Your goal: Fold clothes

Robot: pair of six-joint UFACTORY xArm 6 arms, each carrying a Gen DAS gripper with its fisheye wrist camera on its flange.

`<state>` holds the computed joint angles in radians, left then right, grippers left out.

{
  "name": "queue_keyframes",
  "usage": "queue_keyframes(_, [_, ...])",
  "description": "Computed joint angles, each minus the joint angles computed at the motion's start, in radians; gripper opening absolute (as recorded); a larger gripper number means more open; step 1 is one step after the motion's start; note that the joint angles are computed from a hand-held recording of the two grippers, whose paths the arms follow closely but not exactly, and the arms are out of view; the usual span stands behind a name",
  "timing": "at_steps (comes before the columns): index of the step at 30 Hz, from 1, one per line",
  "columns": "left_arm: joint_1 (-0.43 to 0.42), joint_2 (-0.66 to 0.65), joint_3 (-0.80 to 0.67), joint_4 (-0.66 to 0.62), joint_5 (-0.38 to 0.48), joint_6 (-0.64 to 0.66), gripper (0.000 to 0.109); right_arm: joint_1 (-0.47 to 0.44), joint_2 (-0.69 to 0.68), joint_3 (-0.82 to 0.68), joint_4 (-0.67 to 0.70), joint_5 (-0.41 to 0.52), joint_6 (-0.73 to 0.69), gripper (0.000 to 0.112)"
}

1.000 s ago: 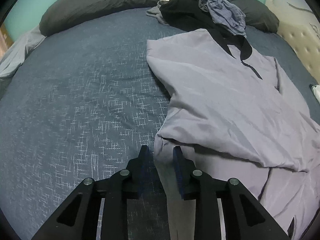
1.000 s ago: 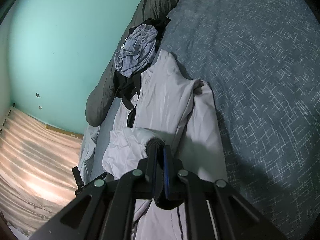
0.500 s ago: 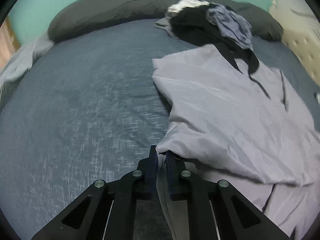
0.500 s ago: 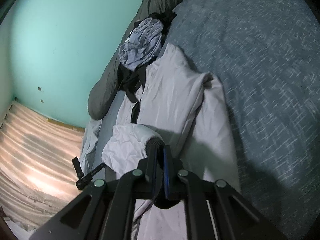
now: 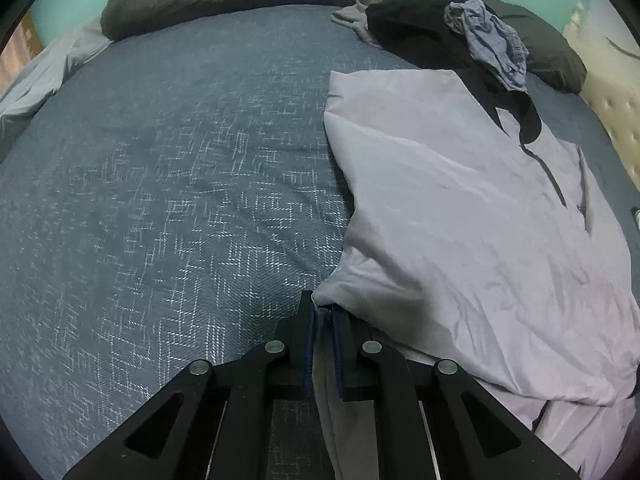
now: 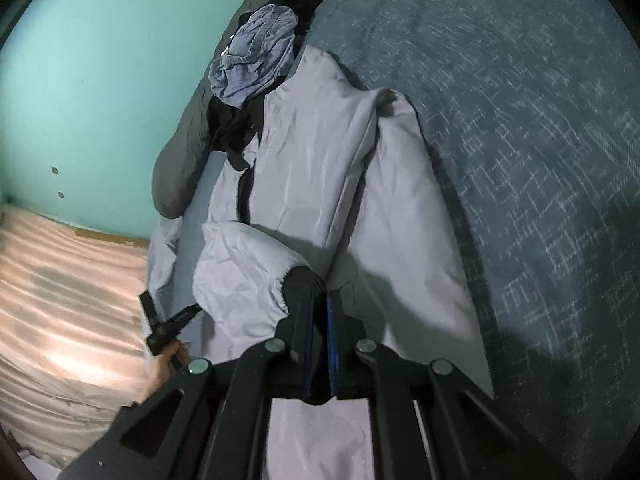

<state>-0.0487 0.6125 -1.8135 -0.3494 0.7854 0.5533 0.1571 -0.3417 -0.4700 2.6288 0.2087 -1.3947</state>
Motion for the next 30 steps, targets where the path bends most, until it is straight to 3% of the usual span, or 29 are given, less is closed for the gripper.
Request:
queue_keyframes(4, [0.005,-0.002,-0.004,-0.014,0.011,0.017,0.008,-0.007,-0.075,0.058,0.002,0.098,0.061,0.006])
queue_keyframes(9, [0.009,0.005,-0.027,-0.017,0.033,0.039,0.008,0.033,-0.166,0.095,0.013,0.109,0.110,0.006])
queue_keyframes(13, [0.012,0.009,-0.035,-0.032,0.050,0.067,0.008,0.086,-0.181,0.094,0.127,0.007,0.023,0.006])
queue_keyframes(18, [0.017,-0.001,-0.010,-0.048,0.038,0.079,0.007,0.082,-0.086,0.068,0.302,-0.052,-0.153,0.006])
queue_keyframes(22, [0.021,0.005,-0.018,-0.057,0.048,0.081,0.006,0.100,-0.075,0.055,0.346,-0.077,-0.202,0.006])
queue_keyframes(30, [0.021,0.020,-0.041,-0.051,0.062,0.069,0.006,0.133,-0.078,0.079,0.333,-0.062,-0.126,0.006])
